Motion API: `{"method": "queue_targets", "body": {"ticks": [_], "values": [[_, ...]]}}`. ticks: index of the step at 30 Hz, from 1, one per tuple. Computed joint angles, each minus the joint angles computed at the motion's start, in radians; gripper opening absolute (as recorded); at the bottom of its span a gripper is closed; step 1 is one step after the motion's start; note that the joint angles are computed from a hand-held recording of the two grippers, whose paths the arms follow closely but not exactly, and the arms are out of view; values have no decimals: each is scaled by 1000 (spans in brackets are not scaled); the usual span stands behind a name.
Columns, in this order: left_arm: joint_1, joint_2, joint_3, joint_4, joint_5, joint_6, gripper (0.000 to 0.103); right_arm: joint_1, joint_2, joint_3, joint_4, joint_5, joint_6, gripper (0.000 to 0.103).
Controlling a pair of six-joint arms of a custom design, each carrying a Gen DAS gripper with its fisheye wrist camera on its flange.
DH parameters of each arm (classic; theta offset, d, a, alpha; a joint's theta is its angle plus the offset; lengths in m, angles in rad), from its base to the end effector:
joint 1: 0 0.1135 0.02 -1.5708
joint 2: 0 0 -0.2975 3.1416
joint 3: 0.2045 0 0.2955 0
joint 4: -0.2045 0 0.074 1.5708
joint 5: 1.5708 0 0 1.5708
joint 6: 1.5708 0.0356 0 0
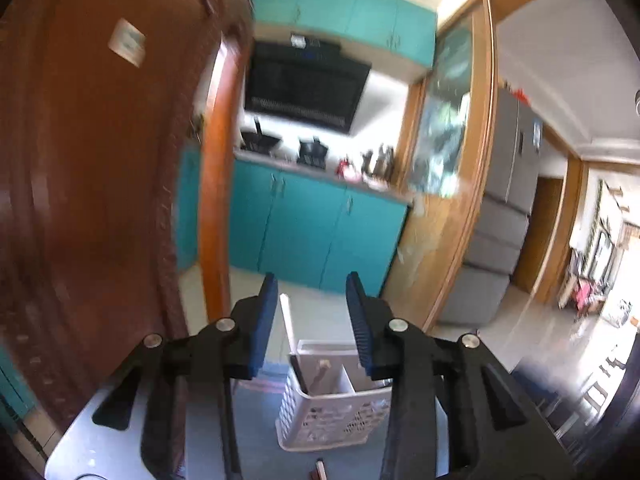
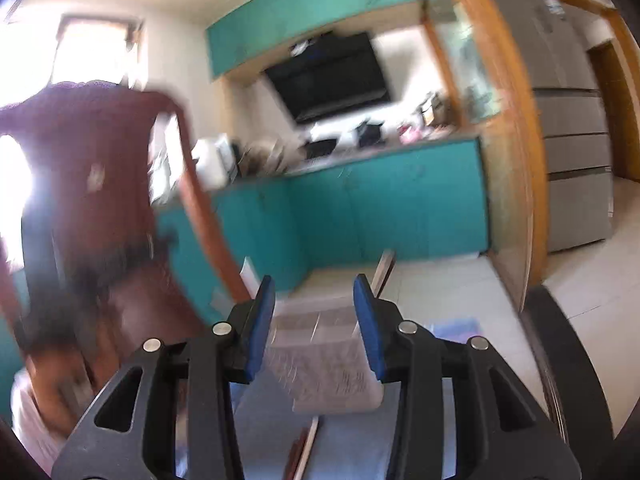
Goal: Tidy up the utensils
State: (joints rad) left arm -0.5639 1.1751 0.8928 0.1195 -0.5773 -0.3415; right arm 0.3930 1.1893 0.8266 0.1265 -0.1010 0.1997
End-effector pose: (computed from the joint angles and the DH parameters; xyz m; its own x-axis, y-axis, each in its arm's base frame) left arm 0.2660 -0.1452 0.3482 -0.1266 -0.2519 -0.9594 -0.0527 0.9675 -0.2471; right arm 0.2826 0.1210 0.3175 -0.3054 0.0870 -0.9482 -0.4193 0.8818 0.2160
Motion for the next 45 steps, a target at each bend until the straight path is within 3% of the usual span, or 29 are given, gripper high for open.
{"method": "queue_targets", "body": {"ticks": [4, 8, 13, 17, 20, 24, 28, 35, 41, 45], "values": [[-17, -42, -68, 33, -65, -11, 37, 62, 382, 255, -408, -3, -71, 41], [13, -37, -87, -30, -31, -78, 40, 114, 561, 351, -524, -1, -65, 41], [67, -2, -76, -113, 106, -155, 41, 172, 640, 397, -560, 90, -41, 44], [70, 42, -61, -155, 118, -163, 42, 140, 629, 377, -557, 43, 10, 25], [74, 74, -49, -186, 154, -165, 47, 86, 609, 362, -580, -9, 23, 20], [62, 137, -9, -268, 183, -168, 52, 33, 597, 357, -606, -22, 15, 20], [44, 218, 27, -338, 191, -177, 55, -1, 583, 349, -602, -5, 18, 28], [40, 347, 70, -458, 264, -209, 60, -34, 593, 335, -558, -6, 55, 28], [58, 371, 51, -460, 318, -213, 65, -33, 613, 344, -495, -36, 110, 28], [34, 407, 57, -471, 307, -209, 65, -1, 641, 388, -536, 59, 53, 24]]}}
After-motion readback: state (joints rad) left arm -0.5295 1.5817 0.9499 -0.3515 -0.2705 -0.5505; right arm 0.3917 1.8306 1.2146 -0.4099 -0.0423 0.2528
